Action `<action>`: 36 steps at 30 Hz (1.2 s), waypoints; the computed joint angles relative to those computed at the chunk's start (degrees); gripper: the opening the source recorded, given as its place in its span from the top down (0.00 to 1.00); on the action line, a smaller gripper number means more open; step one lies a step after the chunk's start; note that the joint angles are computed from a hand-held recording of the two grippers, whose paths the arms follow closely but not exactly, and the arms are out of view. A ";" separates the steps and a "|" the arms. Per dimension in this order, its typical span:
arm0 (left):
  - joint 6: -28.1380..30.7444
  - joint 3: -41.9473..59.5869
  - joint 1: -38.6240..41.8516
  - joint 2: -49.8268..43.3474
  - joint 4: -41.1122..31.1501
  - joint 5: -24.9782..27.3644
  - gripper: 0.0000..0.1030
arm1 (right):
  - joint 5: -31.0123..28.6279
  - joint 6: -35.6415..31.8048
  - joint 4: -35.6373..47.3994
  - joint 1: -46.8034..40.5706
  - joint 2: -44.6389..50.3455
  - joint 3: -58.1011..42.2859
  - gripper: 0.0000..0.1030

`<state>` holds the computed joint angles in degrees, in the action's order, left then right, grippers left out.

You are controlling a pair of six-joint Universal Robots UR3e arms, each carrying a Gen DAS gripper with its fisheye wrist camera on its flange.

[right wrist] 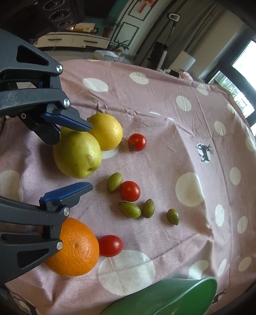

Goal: Organize fruits
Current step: 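Close the right tool on the yellow-green pear, then lift the pear with the right tool and carry it over the green bowl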

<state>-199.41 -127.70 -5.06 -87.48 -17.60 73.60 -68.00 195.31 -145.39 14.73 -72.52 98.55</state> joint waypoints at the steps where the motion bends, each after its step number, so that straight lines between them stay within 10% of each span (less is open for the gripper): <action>1: 0.18 -0.38 0.51 -0.12 0.38 -1.05 0.53 | -0.11 -0.39 0.37 0.12 0.06 -0.28 0.48; 36: 0.40 -0.26 -1.61 -1.68 7.00 -0.66 0.59 | -4.41 -2.64 -2.16 1.88 -0.97 -0.60 0.44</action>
